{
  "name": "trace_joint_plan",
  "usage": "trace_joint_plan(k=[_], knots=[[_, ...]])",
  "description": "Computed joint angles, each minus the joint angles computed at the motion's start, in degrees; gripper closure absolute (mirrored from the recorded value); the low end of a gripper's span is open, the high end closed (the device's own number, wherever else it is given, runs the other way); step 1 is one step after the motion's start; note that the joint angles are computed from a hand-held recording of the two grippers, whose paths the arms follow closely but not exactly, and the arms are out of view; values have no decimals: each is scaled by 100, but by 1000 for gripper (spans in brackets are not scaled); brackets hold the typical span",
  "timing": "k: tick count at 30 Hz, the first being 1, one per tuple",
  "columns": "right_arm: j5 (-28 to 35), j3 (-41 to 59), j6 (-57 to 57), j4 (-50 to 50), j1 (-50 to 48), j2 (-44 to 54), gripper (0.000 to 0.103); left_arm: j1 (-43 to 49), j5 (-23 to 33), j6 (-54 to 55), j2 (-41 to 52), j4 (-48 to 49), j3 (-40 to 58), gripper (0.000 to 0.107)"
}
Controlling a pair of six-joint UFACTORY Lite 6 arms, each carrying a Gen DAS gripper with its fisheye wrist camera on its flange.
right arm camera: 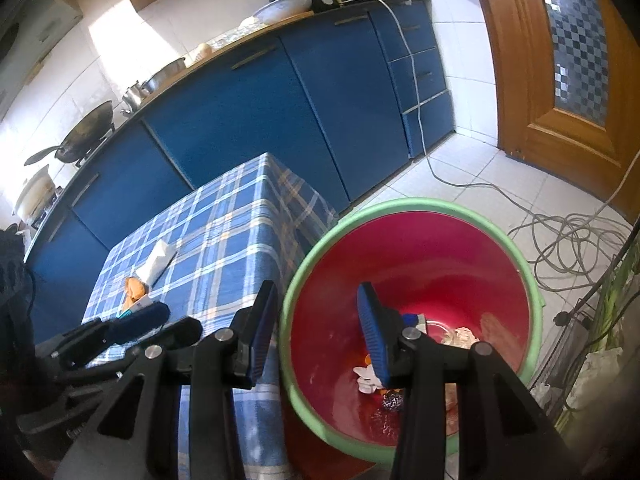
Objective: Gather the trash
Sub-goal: 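Grasp the orange glove on the table with the left tool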
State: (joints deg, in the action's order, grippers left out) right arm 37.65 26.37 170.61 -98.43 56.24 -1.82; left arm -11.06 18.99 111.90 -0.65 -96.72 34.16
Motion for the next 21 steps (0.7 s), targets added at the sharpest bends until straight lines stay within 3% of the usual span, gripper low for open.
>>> trace_joint_plan(k=[12,21], knots=[[-169,1294,-836,429,228,863,54,1794,384,-286,-80,1172,516,58],[-406,2590,-1602,779,252,1801,52,2934,601,-420,718,1727,1623,58]])
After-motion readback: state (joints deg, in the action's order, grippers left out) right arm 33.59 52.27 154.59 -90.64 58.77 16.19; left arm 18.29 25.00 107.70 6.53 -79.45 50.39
